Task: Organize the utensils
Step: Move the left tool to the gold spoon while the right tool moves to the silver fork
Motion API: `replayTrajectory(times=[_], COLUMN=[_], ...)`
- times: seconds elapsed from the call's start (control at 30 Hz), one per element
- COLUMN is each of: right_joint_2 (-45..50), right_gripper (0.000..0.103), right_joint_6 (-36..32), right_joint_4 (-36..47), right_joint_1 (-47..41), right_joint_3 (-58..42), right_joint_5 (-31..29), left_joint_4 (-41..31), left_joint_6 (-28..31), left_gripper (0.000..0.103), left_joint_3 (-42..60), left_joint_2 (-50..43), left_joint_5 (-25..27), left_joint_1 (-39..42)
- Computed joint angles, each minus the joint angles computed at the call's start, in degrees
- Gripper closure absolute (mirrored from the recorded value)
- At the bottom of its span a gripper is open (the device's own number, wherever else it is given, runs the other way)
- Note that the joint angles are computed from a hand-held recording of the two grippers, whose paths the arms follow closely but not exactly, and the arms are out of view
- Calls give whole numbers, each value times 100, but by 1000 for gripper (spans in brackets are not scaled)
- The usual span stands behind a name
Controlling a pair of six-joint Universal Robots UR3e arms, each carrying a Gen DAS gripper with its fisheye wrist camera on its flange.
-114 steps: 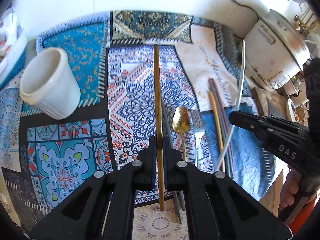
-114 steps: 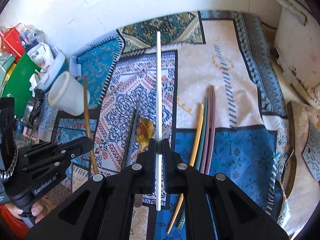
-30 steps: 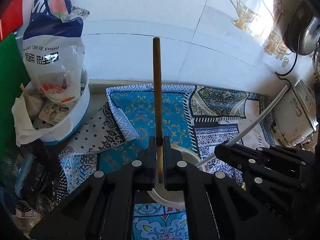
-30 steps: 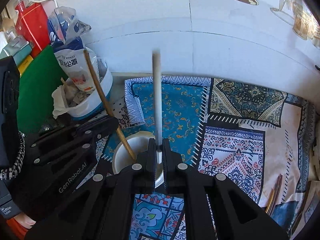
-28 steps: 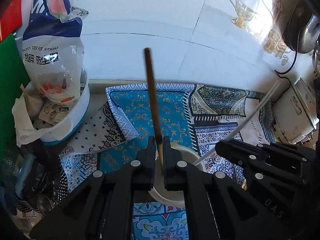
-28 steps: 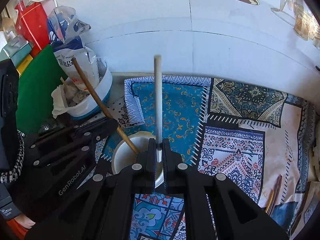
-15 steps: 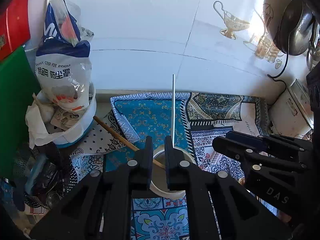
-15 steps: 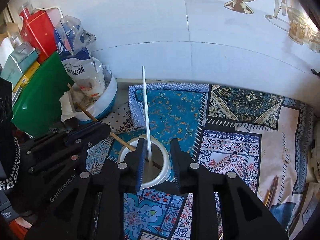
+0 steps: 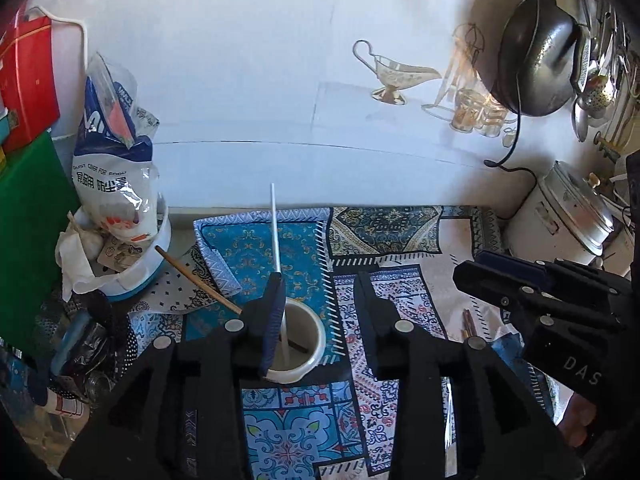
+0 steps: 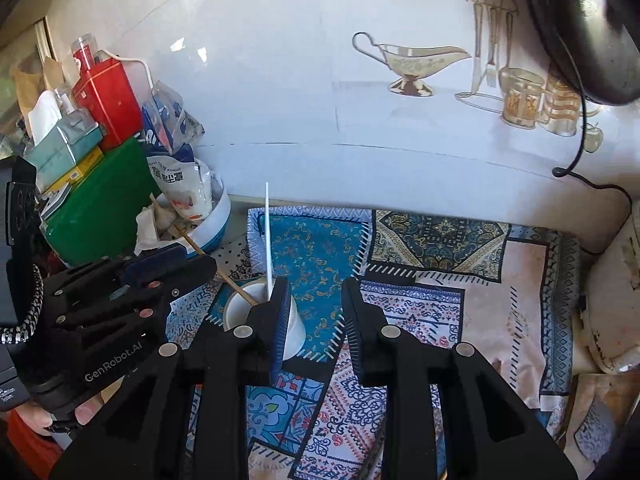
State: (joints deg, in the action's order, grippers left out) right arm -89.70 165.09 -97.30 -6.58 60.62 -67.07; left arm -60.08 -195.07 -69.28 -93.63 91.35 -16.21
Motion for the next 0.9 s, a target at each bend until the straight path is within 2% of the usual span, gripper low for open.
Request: replayTrajectory(times=[0.53, 0.73, 0.9], right_joint_2=[-1349, -1605, -1635], right_gripper=[79, 79, 79], right_joint_6=[-1327, -1721, -1705], right_joint_4=[968, 1088, 985], right_joint_1=[-2149, -2535, -2616], right_joint_3=[1628, 2524, 3323], right_joint_5=[194, -64, -239], left_joint_4=[-571, -613, -556], left_joint_6=[-468, -668, -807], left_gripper=[68, 68, 68], left_joint_3=[1465, 1281, 848], left_joint_2=[-1890, -2257, -2285], left_joint_5=[86, -105, -138], left_joint_1=[-1394, -1572, -1659])
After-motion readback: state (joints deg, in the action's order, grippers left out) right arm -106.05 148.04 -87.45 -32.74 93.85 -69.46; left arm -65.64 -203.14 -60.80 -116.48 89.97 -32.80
